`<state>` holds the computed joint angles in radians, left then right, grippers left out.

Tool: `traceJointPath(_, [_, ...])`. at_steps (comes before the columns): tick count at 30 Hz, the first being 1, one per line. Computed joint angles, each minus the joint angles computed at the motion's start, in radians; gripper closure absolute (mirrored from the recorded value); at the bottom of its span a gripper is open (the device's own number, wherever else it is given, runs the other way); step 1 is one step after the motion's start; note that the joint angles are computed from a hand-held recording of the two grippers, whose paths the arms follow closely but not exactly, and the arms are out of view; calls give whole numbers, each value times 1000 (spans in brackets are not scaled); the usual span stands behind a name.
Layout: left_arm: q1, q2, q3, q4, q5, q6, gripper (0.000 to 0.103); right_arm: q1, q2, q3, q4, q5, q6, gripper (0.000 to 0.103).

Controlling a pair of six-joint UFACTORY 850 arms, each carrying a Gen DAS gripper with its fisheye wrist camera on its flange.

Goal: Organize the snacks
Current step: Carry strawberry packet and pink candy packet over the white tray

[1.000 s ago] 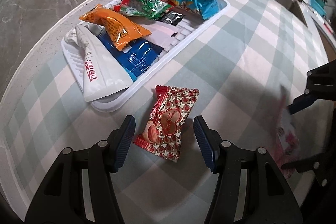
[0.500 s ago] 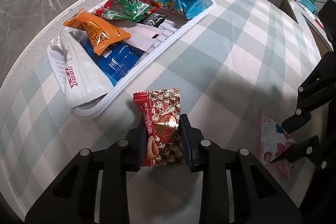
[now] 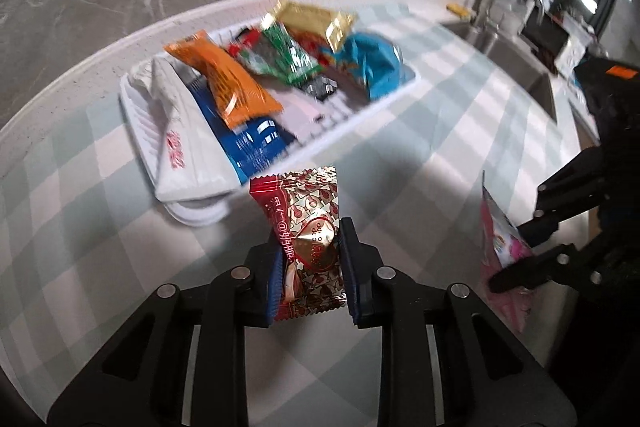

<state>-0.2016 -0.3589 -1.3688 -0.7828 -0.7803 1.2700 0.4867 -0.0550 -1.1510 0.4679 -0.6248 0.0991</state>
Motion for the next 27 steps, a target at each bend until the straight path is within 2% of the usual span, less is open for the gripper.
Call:
traceJointPath(8, [11,-4,-62,-61,-32,-21,80,-82,14,-20,9,8,5,83])
traceJointPath(15, [0,-45,-140,-73,-40,-95,80,-141,-17,-80,-5,26,-2,83])
traceJointPath(27, [-33,-127,-276,-33,-13,-227,80,-158,-127,-222,-146,60,63,83])
